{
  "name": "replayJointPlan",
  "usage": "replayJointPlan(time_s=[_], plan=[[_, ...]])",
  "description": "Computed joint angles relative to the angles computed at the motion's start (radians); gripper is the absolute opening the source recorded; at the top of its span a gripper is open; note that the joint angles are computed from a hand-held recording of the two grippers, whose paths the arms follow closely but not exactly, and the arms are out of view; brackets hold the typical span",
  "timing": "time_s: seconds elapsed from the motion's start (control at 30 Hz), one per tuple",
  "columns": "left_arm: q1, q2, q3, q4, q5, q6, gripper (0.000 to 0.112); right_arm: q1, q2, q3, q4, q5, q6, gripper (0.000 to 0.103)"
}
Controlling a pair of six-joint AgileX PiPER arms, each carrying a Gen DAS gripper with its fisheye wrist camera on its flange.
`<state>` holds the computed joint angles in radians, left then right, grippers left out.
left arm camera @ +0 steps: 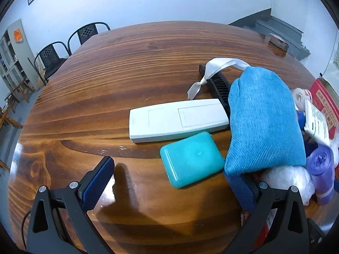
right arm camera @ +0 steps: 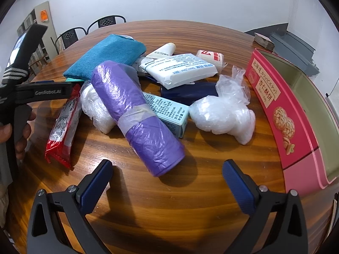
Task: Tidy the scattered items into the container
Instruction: 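Move the right gripper toward the purple trash-bag roll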
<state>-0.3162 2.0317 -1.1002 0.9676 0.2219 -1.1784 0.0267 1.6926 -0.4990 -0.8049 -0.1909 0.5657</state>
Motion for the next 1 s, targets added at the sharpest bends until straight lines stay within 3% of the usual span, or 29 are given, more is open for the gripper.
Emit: replayJointPlan(time_s=[0.43, 0.47, 0.7, 0.93, 1.0], plan=[[0.026, 0.007, -0.008, -0.111, -0.043, 0.125, 0.103, 0.009, 0.001, 0.001, 0.002, -0.004, -0.003, 0.103], [0.029, 0.007, -0.007, -0.135, -0.052, 0.156, 0.101, 0.01, 0.001, 0.001, 0.007, -0.004, -0.007, 0.103], [0.033, -0.03, 0.035, -0.026, -0.119, 0.105, 0.062, 0.01, 0.0, 0.005, 0.017, -0.006, -0.017, 0.103], [0.028, -0.06, 0.083, 0.074, -0.127, 0.007, 0.062, 0.004, 0.003, 0.001, -0.01, -0.01, 0.004, 0.103], [0.034, -0.078, 0.105, 0.104, -0.144, -0.028, 0.062, -0.019, -0.002, 0.006, -0.106, -0.047, 0.081, 0.103]])
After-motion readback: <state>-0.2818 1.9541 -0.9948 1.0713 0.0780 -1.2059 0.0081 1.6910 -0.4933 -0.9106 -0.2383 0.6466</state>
